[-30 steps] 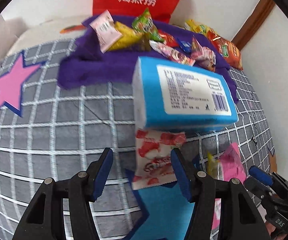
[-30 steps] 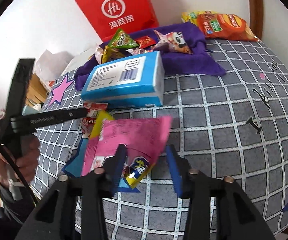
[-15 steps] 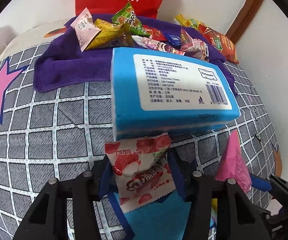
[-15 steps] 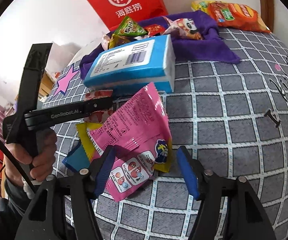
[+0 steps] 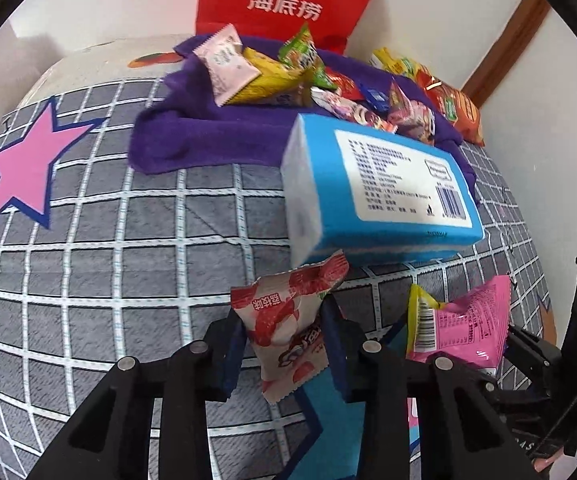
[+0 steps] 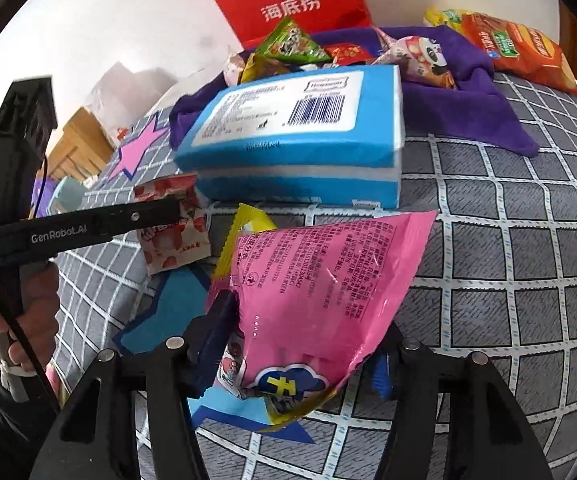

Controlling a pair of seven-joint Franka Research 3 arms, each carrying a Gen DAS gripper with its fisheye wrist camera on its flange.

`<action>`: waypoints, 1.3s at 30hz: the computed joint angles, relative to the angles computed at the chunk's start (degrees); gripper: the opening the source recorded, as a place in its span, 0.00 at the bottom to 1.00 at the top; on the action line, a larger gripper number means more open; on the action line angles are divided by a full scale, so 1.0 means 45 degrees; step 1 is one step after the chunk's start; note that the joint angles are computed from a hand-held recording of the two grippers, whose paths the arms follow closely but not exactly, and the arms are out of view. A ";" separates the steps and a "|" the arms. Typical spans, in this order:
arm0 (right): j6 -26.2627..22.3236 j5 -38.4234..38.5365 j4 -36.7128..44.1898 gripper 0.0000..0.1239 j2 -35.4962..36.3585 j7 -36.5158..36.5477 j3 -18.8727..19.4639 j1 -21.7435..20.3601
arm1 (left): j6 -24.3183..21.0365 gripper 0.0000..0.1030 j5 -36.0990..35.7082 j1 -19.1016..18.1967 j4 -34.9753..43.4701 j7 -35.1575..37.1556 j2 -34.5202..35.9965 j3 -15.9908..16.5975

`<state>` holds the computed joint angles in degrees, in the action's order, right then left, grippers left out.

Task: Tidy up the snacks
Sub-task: 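Carry the pink bag and white-red packet over the purple towel with both tools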

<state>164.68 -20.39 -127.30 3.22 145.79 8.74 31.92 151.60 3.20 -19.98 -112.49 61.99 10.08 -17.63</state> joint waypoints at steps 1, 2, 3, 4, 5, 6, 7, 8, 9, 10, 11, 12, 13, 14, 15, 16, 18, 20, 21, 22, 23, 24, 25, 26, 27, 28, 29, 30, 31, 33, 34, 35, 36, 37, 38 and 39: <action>-0.0014 -0.0342 -0.0009 0.45 -0.0049 0.0380 -0.0059 0.0036 | 0.0033 0.32 -0.0009 0.0016 -0.0042 -0.0029 -0.0076 0.0018; -0.0058 -0.0690 -0.0043 0.44 -0.0138 0.0754 -0.0094 0.0054 | 0.0090 0.32 -0.0069 0.0053 -0.0123 0.0029 -0.0177 0.0016; -0.0075 -0.0870 -0.0170 0.44 -0.0311 0.0967 -0.0082 0.0033 | 0.0124 0.32 -0.0139 0.0082 -0.0182 0.0104 -0.0272 0.0008; -0.0083 -0.0981 -0.0260 0.44 -0.0453 0.1118 -0.0034 -0.0019 | 0.0169 0.32 -0.0229 0.0114 -0.0273 0.0192 -0.0382 0.0001; -0.0080 -0.1144 -0.0340 0.44 -0.0614 0.1312 0.0021 -0.0091 | 0.0209 0.32 -0.0312 0.0133 -0.0320 0.0272 -0.0469 -0.0004; -0.0120 -0.1369 -0.0408 0.43 -0.0793 0.1538 0.0099 -0.0170 | 0.0263 0.32 -0.0435 0.0159 -0.0382 0.0384 -0.0567 -0.0016; -0.0219 -0.1585 -0.0499 0.43 -0.1040 0.1723 0.0198 -0.0266 | 0.0313 0.32 -0.0605 0.0191 -0.0438 0.0521 -0.0676 -0.0029; -0.0359 -0.1802 -0.0553 0.43 -0.1262 0.1882 0.0325 -0.0386 | 0.0343 0.32 -0.0680 0.0188 -0.0449 0.0561 -0.0726 -0.0021; -0.0504 -0.1975 -0.0507 0.43 -0.1367 0.1978 0.0451 -0.0530 | 0.0396 0.32 -0.0802 0.0203 -0.0501 0.0645 -0.0825 -0.0019; -0.0696 -0.2212 -0.0480 0.43 -0.1560 0.2122 0.0575 -0.0664 | 0.0448 0.32 -0.0948 0.0221 -0.0562 0.0752 -0.0940 -0.0018; -0.0862 -0.2396 -0.0460 0.43 -0.1735 0.2257 0.0701 -0.0800 | 0.0468 0.32 -0.1100 0.0229 -0.0556 0.0868 -0.1011 -0.0019; -0.1014 -0.2492 -0.0454 0.43 -0.1908 0.2346 0.0815 -0.0927 | 0.0499 0.32 -0.1237 0.0227 -0.0524 0.0976 -0.1070 -0.0020; -0.1199 -0.2669 -0.0406 0.43 -0.2099 0.2516 0.0934 -0.1080 | 0.0543 0.32 -0.1296 0.0213 -0.0455 0.1061 -0.1129 -0.0013; -0.1311 -0.2832 -0.0319 0.43 -0.2160 0.2684 0.1064 -0.1224 | 0.0582 0.32 -0.1212 0.0175 -0.0386 0.1046 -0.1172 0.0010; -0.1429 -0.2920 -0.0293 0.43 -0.2315 0.2780 0.1143 -0.1342 | 0.0606 0.32 -0.0990 0.0127 -0.0264 0.0957 -0.1242 0.0049; -0.1594 -0.2907 -0.0197 0.43 -0.2383 0.2767 0.1212 -0.1441 | 0.0622 0.32 -0.0899 0.0107 -0.0211 0.0949 -0.1304 0.0073; -0.1972 -0.2960 0.0043 0.43 -0.2489 0.2749 0.1327 -0.1620 | 0.0607 0.32 -0.0598 0.0048 0.0092 0.0859 -0.1332 0.0117; -0.2222 -0.2993 0.0293 0.43 -0.2537 0.2698 0.1359 -0.1778 | 0.0556 0.32 -0.0207 -0.0003 0.0409 0.0696 -0.1298 0.0167; -0.2348 -0.2933 0.0457 0.43 -0.2492 0.2608 0.1352 -0.1831 | 0.0494 0.32 0.0076 -0.0034 0.0640 0.0546 -0.1249 0.0199; -0.2452 -0.2879 0.0573 0.43 -0.2496 0.2537 0.1327 -0.1877 | 0.0461 0.32 0.0087 -0.0028 0.0773 0.0539 -0.1224 0.0199; -0.2595 -0.2866 0.0768 0.42 -0.2449 0.2509 0.1307 -0.1939 | 0.0469 0.32 0.0159 -0.0033 0.0920 0.0535 -0.1164 0.0201; -0.2692 -0.2870 0.0945 0.42 -0.2386 0.2490 0.1288 -0.1982 | 0.0440 0.32 0.0237 -0.0035 0.1112 0.0527 -0.1090 0.0206; -0.2755 -0.2900 0.1091 0.42 -0.2353 0.2490 0.1253 -0.2024 | 0.0411 0.32 0.0308 -0.0040 0.1301 0.0514 -0.1001 0.0209; -0.2827 -0.2951 0.1260 0.42 -0.2317 0.2504 0.1213 -0.2072 | 0.0394 0.32 0.0384 -0.0038 0.1539 0.0509 -0.0877 0.0219; -0.2888 -0.3031 0.1442 0.42 -0.2275 0.2498 0.1168 -0.2123 | 0.0363 0.32 0.0499 -0.0044 0.1747 0.0452 -0.0757 0.0237; -0.2927 -0.3114 0.1554 0.42 -0.2269 0.2512 0.1134 -0.2154 | 0.0300 0.32 0.0629 -0.0058 0.1976 0.0369 -0.0612 0.0255; -0.2968 -0.3218 0.1697 0.42 -0.2250 0.2543 0.1100 -0.2197 | 0.0221 0.32 0.0718 -0.0069 0.2254 0.0313 -0.0432 0.0262; -0.3000 -0.3309 0.1864 0.42 -0.2208 0.2555 0.1057 -0.2243 | 0.0180 0.32 0.0720 -0.0057 0.2478 0.0334 -0.0285 0.0253; -0.3032 -0.3379 0.1982 0.42 -0.2171 0.2573 0.1027 -0.2267 | 0.0154 0.32 0.0731 -0.0054 0.2597 0.0330 -0.0221 0.0242; -0.3065 -0.3488 0.2307 0.42 -0.2038 0.2564 0.0923 -0.2326 | 0.0057 0.32 0.0894 -0.0088 0.3065 0.0285 0.0093 0.0261; -0.3057 -0.3536 0.2474 0.42 -0.1943 0.2556 0.0866 -0.2349 | 0.0018 0.32 0.0972 -0.0109 0.3261 0.0255 0.0229 0.0268; -0.3066 -0.3564 0.2642 0.42 -0.1841 0.2518 0.0804 -0.2359 | -0.0021 0.32 0.1012 -0.0121 0.3458 0.0250 0.0371 0.0266; -0.3105 -0.3573 0.2859 0.42 -0.1693 0.2450 0.0734 -0.2363 | -0.0101 0.32 0.1052 -0.0139 0.3798 0.0264 0.0619 0.0267; -0.3140 -0.3582 0.3054 0.42 -0.1563 0.2390 0.0656 -0.2354 | -0.0155 0.32 0.1098 -0.0155 0.4037 0.0270 0.0793 0.0274; -0.3151 -0.3600 0.3249 0.42 -0.1420 0.2321 0.0567 -0.2344 | -0.0214 0.32 0.1128 -0.0165 0.4253 0.0290 0.0942 0.0277; -0.3169 -0.3574 0.3430 0.42 -0.1286 0.2203 0.0477 -0.2315 | -0.0287 0.32 0.1171 -0.0188 0.4593 0.0319 0.1185 0.0285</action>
